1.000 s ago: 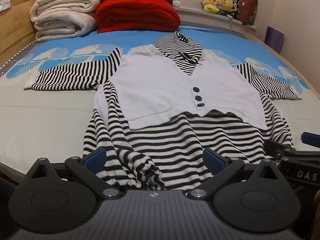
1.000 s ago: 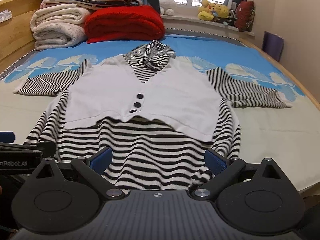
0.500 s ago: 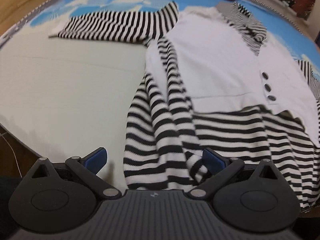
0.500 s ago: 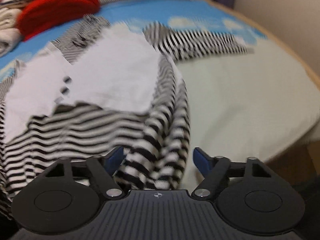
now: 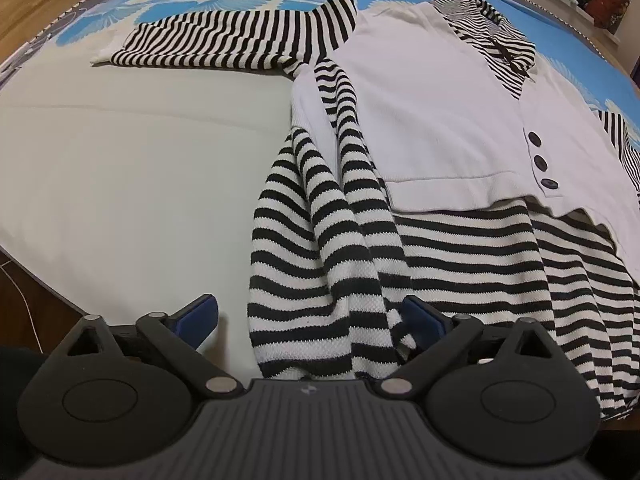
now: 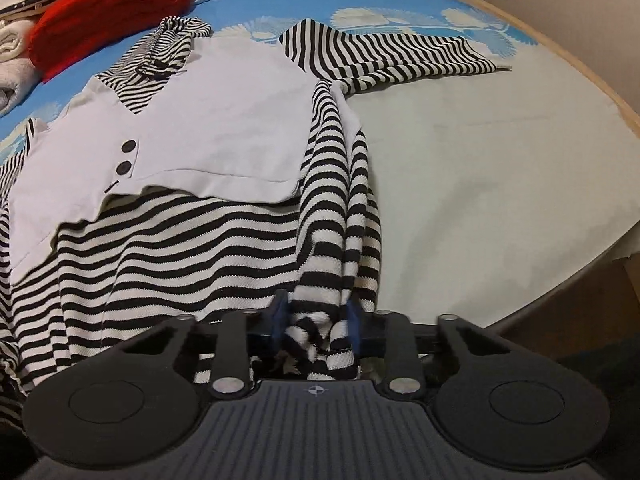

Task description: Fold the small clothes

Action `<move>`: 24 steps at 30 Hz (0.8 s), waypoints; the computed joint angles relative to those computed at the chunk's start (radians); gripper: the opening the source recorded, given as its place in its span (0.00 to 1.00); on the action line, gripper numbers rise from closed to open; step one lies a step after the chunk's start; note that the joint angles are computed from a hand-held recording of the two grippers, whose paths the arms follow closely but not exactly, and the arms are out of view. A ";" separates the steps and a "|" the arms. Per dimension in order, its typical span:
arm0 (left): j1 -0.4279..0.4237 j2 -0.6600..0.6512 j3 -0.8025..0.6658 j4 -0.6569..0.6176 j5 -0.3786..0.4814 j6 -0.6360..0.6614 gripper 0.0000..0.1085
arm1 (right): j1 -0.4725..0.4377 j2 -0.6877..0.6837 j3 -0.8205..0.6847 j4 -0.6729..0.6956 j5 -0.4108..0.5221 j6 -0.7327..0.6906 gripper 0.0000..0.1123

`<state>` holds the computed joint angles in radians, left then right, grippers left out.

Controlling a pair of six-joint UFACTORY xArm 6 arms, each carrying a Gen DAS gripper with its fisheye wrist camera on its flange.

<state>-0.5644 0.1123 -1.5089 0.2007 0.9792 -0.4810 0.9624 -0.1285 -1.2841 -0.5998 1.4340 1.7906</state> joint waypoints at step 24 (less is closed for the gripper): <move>0.001 -0.017 -0.021 -0.173 -0.039 0.171 0.37 | 0.076 0.022 -0.093 -0.190 0.130 -0.055 0.46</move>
<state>-0.5638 0.0949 -1.5299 0.0274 0.9403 -0.3097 1.0388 -0.1070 -1.3768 -0.7895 1.5638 1.7351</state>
